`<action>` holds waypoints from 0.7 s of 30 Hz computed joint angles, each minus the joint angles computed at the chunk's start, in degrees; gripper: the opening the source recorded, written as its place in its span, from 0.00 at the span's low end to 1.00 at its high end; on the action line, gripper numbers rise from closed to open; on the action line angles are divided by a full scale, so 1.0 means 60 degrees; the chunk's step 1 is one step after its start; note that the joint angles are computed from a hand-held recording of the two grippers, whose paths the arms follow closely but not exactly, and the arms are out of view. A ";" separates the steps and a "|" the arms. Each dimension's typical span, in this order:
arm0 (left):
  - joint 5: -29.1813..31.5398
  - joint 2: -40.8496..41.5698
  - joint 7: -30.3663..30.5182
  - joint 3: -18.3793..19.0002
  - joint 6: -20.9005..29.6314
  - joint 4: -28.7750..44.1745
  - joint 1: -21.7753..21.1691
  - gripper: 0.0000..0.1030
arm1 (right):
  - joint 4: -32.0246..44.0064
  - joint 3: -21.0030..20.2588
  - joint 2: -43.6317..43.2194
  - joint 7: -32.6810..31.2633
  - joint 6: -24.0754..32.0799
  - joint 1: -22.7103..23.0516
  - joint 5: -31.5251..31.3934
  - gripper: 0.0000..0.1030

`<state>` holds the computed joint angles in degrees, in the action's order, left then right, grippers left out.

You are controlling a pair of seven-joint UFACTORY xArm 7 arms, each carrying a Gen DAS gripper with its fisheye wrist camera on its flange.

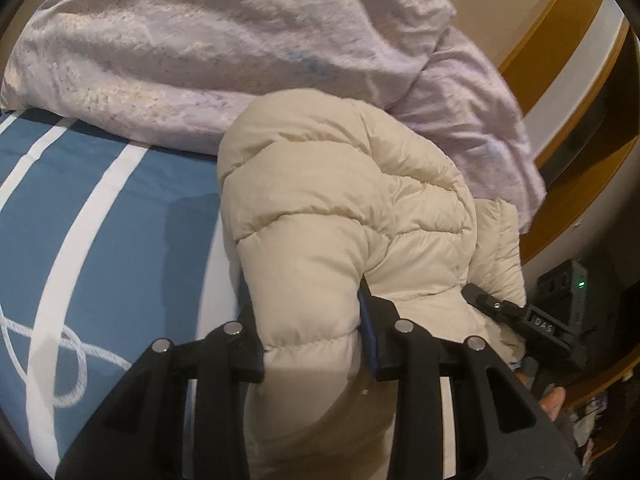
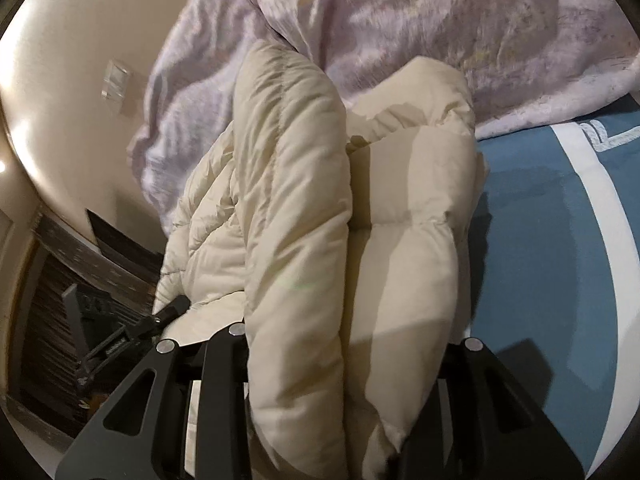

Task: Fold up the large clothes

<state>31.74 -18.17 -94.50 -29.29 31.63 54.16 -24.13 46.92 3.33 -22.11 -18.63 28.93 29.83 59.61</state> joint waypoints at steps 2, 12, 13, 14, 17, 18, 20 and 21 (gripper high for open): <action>0.0229 0.0039 -0.0259 -0.0120 0.0106 -0.0128 0.0117 0.40 | -0.0079 0.0273 -0.0044 0.0542 -0.0218 -0.0246 -0.0695 0.44; 0.1217 0.0362 -0.0571 -0.0673 0.3470 0.1114 -0.0345 0.60 | -0.1485 0.0683 -0.1988 0.3390 -0.1497 -0.1191 -0.4192 0.72; 0.1348 0.0499 -0.0503 -0.0707 0.3847 0.1353 -0.0458 0.62 | -0.1508 0.0598 -0.2101 0.3442 -0.1524 -0.1093 -0.4332 0.71; 0.1506 0.0711 -0.0444 -0.0744 0.4196 0.1638 -0.0555 0.64 | -0.1497 0.0547 -0.2151 0.3516 -0.1519 -0.1012 -0.4496 0.71; 0.2010 0.1456 -0.0182 -0.0877 0.5349 0.2562 -0.0900 0.67 | -0.0968 0.0903 -0.1841 0.4046 -0.1418 -0.0986 -0.5335 0.70; 0.2180 0.1708 -0.0108 -0.0905 0.5704 0.2848 -0.1031 0.68 | -0.0821 0.1032 -0.1751 0.4142 -0.1377 -0.0945 -0.5657 0.69; 0.2625 0.2340 0.0115 -0.1012 0.6626 0.3559 -0.1358 0.72 | -0.0566 0.1291 -0.1543 0.4406 -0.1375 -0.0887 -0.6246 0.65; 0.2806 0.2589 0.0189 -0.1010 0.6955 0.3823 -0.1527 0.73 | -0.0472 0.1450 -0.1447 0.4598 -0.1383 -0.0916 -0.6565 0.62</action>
<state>48.58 -2.64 -93.37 -35.34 73.36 77.10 -33.29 44.09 12.03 -30.79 8.96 20.64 24.34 20.23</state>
